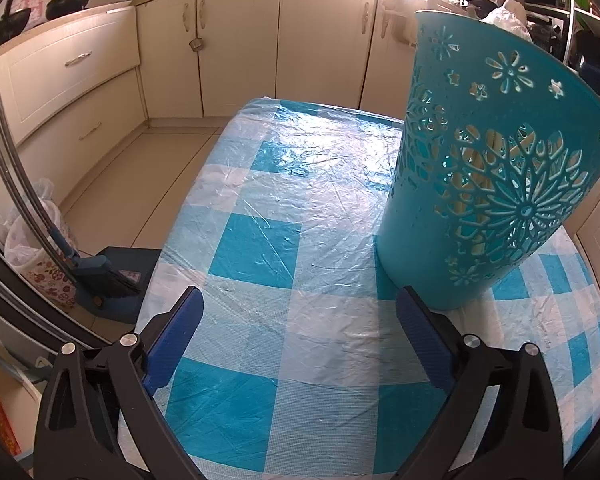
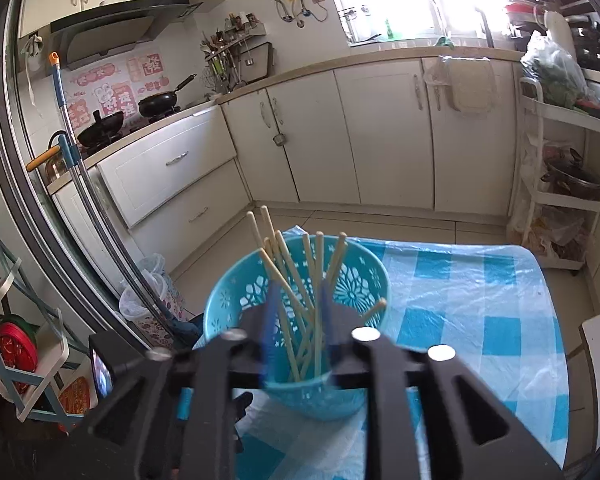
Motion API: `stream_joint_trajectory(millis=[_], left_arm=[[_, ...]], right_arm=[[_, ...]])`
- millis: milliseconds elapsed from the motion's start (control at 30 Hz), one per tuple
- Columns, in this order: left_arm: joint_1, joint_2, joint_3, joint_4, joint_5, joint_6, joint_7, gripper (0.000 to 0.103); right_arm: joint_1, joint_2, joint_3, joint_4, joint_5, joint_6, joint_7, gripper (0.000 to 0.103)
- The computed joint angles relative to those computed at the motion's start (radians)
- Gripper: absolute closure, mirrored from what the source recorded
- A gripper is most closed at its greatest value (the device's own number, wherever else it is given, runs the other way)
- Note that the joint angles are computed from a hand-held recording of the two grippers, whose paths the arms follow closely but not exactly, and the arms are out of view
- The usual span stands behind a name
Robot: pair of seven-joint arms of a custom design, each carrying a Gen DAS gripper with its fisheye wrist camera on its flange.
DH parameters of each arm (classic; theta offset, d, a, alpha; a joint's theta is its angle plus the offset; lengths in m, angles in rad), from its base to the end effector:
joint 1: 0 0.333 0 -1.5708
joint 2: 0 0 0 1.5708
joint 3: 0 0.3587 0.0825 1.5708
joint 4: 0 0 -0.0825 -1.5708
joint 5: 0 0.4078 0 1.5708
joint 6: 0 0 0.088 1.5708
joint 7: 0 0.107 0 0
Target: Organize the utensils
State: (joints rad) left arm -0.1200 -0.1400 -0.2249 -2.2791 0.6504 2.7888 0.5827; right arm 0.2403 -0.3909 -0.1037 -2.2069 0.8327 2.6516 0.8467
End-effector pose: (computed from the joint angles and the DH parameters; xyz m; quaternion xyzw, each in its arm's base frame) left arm 0.5070 -0.2160 0.5071 -0.6878 0.6269 -0.2692 0.2478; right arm 0.4917 0.0380 0.6600 -0.6909 0.5263 -0.1621 0.4684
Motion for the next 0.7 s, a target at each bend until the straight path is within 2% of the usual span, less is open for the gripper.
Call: stream_joint_trajectory(millis=[100,167,267,400,533,600,700], left_arm=[[-0.012,-0.012,0.002,0.008,-0.037,-0.043,0.036,0.01],[-0.021,-0.043,0.008,0.001,-0.083,-0.064,0.057,0.01],[-0.024,-0.106,0.003,-0.001,-0.117,-0.106,0.063,0.008],[-0.067,-0.207,0.018,-0.007,-0.226,-0.15,0.15,0.008],[-0.089,-0.305,0.008,-0.005,-0.27,-0.199,0.224,0.008],[-0.085,-0.353,-0.009,-0.001,-0.272,-0.231,0.231,0.008],[-0.06,-0.418,-0.049,0.026,-0.249,-0.329,0.204,0.008]], right_arm=[[-0.034,-0.045,0.024,-0.041,-0.056,0.001,0.076,0.041],[-0.065,-0.078,0.046,-0.066,-0.107,0.01,0.157,0.02],[-0.091,-0.143,0.062,-0.103,-0.169,0.011,0.258,0.011],[-0.102,-0.226,0.079,-0.144,-0.248,0.008,0.348,0.008],[-0.102,-0.321,0.094,-0.18,-0.312,0.009,0.4,0.007],[-0.114,-0.37,0.108,-0.187,-0.349,-0.007,0.437,0.007],[-0.115,-0.44,0.115,-0.195,-0.388,-0.014,0.465,0.007]])
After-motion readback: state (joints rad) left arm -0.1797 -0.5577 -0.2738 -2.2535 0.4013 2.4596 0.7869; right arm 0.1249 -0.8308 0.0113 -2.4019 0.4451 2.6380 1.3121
